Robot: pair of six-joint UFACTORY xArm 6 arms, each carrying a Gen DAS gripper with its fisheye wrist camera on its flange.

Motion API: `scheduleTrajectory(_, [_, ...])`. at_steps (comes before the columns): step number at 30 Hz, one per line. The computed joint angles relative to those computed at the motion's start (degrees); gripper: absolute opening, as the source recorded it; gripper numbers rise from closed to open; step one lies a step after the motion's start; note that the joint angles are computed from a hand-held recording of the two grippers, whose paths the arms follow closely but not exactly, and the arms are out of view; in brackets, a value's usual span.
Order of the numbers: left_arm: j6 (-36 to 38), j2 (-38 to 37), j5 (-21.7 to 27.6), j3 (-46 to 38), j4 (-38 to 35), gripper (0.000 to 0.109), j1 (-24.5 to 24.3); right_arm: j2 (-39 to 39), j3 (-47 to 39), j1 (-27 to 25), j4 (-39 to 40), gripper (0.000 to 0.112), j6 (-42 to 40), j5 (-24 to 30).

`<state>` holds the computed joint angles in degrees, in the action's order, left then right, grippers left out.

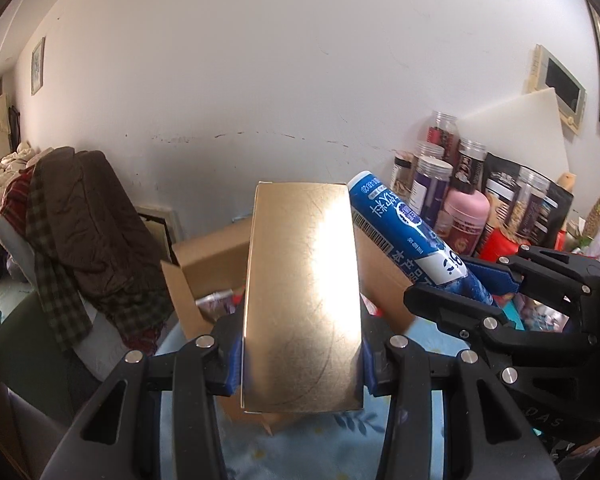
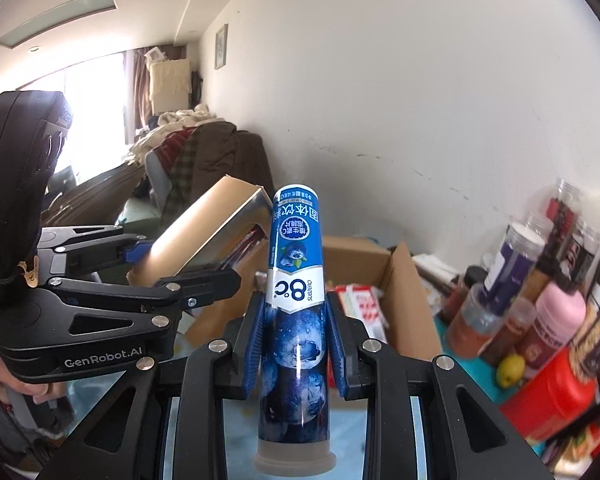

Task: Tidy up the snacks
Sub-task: 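Carry the gold box and blue tube over the cardboard box with both tools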

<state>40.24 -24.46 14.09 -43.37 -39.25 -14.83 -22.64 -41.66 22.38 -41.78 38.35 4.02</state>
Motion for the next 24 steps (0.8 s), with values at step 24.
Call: scheduleTrajectory(24, [-13.78, 30.02, 3.06, -22.90, 16.56, 0.044, 2.90, 25.91, -18.97, -2.32, 35.54, 0.028, -34.86, 3.25])
